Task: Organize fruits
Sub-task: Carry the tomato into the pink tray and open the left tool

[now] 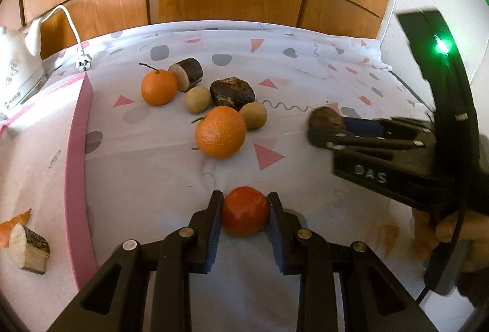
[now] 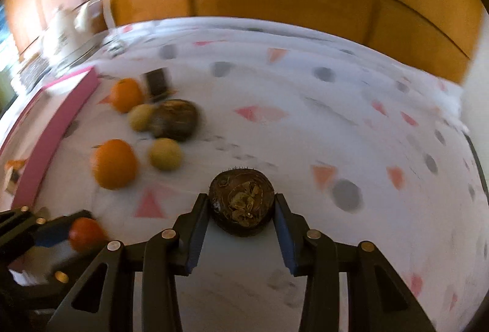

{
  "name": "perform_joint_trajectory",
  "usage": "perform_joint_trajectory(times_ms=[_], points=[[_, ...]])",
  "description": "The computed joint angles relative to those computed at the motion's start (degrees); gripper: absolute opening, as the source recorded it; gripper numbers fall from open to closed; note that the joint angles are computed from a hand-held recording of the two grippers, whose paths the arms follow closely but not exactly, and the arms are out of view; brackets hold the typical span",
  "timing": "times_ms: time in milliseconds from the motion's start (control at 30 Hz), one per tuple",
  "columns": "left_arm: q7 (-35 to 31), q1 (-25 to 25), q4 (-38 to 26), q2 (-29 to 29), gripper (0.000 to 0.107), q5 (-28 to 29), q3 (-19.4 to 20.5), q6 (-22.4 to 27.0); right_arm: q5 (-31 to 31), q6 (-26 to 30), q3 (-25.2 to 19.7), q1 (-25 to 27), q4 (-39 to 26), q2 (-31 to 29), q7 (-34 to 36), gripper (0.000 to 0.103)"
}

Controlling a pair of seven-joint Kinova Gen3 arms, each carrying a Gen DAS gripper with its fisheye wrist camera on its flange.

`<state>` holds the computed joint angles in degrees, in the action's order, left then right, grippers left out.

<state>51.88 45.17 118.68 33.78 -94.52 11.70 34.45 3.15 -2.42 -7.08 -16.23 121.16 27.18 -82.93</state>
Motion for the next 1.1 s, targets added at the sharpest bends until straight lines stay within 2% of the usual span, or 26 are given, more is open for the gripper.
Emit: perform_joint_trajectory(times_ms=[67, 133, 233, 367, 500, 633, 800, 867, 933, 967, 1100], points=[[-1.3, 0.0, -0.3, 0.0, 0.029, 0.9, 0.0, 0.1, 1.5, -3.1, -0.5, 1.6, 1.7, 0.2, -2.2, 0.042], [-2.3, -0.3, -0.5, -0.3, 0.028, 1.7, -0.3, -0.8, 1.6, -3.4, -3.1, 4.5, 1.9, 0.2, -2.6, 0.043], [-4.0, -1.1, -0.2, -1.9, 0.028, 4.1, -0.7, -3.0, 0.1, -3.9, -1.4, 2.7, 2.1, 0.2, -1.4, 0.043], [-0.3, 0.1, 2.4, -5.1, 0.028, 3.7, -2.2, -2.9, 0.7, -4.6, -2.3, 3.8, 2.4, 0.3, -1.8, 0.043], [3.7, -0.5, 6.2, -9.7, 0.028, 4.2, -1.6, 0.2, 0.4, -5.8, -1.0, 2.3, 3.1, 0.3, -1.9, 0.043], [3.1, -3.5, 9.2, -13.1, 0.028, 9.3, -1.7, 2.9, 0.2, -6.1, -0.2, 1.4, 3.5, 0.1, -1.9, 0.043], [-1.5, -9.0, 11.0, -13.9, 0.029, 16.8, -4.3, 1.7, -0.4, -6.6, 1.1, 0.0, 3.8, 0.0, -1.6, 0.043], [-3.0, -9.9, 11.3, -13.9, 0.033, 20.1, -5.6, 3.2, -0.7, -6.8, 1.7, -0.6, 3.9, -0.1, -1.5, 0.043], [-2.1, -9.8, 12.2, -14.6, 0.058, 21.4, -5.9, 4.5, -1.0, -7.0, 2.1, -1.1, 4.0, -0.1, -1.3, 0.043], [-0.3, -8.8, 13.0, -15.3, 0.060, 21.5, -6.7, 5.5, -1.2, -7.1, 2.3, -1.4, 4.1, -0.1, -1.2, 0.043], [3.6, -7.9, 14.8, -17.1, 0.060, 21.6, -5.4, 7.5, -1.8, -7.3, 3.3, -2.4, 4.2, -0.1, -0.8, 0.043]])
